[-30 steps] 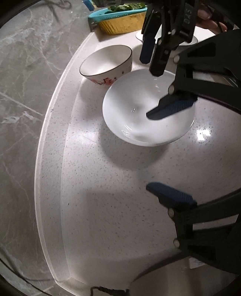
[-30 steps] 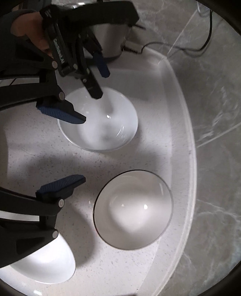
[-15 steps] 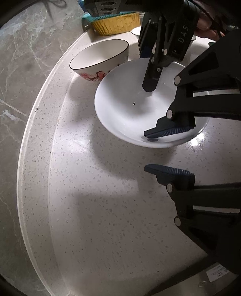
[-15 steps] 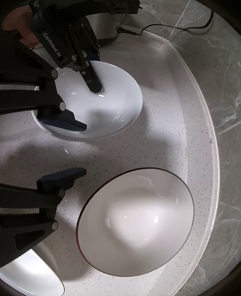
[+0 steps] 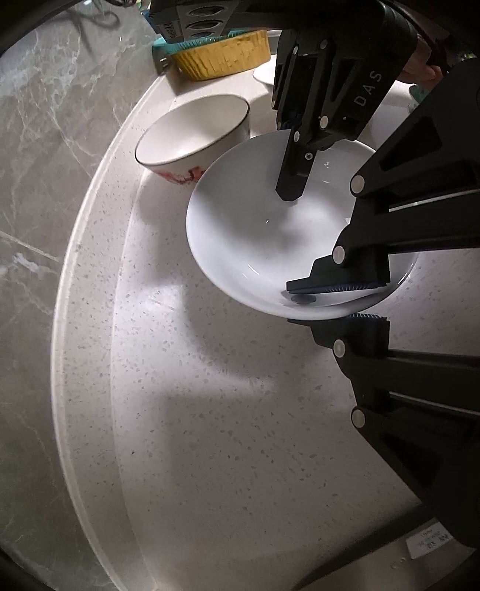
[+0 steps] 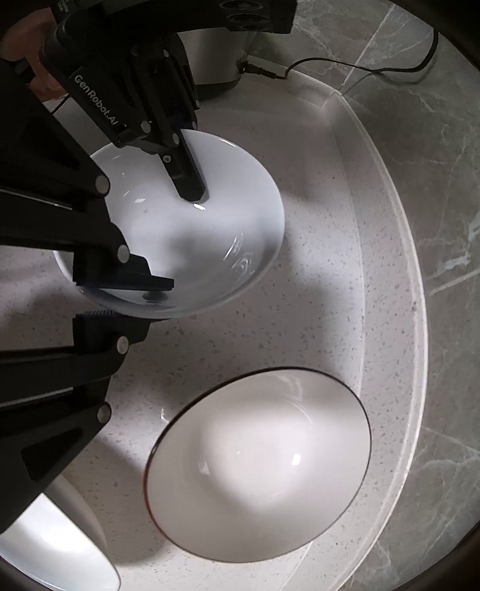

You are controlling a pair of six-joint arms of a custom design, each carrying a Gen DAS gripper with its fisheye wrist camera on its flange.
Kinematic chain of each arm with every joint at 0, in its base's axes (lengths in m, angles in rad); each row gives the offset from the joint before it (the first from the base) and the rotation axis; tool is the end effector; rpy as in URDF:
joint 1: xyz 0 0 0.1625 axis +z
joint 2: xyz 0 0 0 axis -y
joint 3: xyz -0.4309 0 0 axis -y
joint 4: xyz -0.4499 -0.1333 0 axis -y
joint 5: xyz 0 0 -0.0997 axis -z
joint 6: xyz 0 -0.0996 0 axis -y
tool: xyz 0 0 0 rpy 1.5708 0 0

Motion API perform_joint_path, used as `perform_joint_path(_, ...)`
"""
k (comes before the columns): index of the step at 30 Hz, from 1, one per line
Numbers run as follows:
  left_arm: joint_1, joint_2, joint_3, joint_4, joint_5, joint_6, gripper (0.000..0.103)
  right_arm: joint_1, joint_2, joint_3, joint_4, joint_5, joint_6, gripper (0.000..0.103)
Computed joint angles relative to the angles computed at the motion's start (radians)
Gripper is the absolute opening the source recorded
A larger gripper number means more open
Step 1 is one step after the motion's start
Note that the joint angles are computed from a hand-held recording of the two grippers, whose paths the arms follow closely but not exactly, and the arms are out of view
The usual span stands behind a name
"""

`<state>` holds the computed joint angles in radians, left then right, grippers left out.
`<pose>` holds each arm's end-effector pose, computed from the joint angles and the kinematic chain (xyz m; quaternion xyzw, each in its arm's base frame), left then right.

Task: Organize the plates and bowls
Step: 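Carry the white bowl with both tools and lower it onto the white plate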

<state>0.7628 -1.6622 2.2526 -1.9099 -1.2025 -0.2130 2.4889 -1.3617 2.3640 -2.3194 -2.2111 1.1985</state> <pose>-0.1780 -0.4041 0.2264 0.3078 0.9258 0.0187 0.2187 0.3690 -0.1892 0.1025 -0.0921 -0.9379 0.2132 0.2577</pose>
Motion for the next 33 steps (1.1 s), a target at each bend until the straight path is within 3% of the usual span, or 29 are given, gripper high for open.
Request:
perform_joint_path(7,-0.098,-0.064,-0.01,0.067,-0.048,-0.046,0.007,0.076,-0.073,-0.016,0.083,-0.012,0.058,0.01)
perform_joint_path(14,-0.257,-0.07,-0.006,0.077,-0.112,-0.089,0.007,0.209,-0.217,-0.035,0.317,-0.038,0.224,0.01)
perform_joint_path(20,-0.393,0.003,0.019,0.026,-0.195,-0.132,0.007,0.315,-0.334,-0.044,0.574,-0.047,0.441,0.01)
perform_joint_path(25,-0.459,0.096,0.054,-0.044,-0.246,-0.163,0.008,0.383,-0.437,-0.014,0.73,-0.009,0.611,0.01)
perform_joint_path(29,-0.479,0.146,0.078,-0.076,-0.248,-0.166,0.008,0.403,-0.512,0.039,0.767,0.032,0.676,0.01)
perform_joint_path(33,-0.495,0.177,0.113,-0.102,-0.235,-0.178,0.008,0.395,-0.56,0.087,0.756,0.056,0.682,0.01)
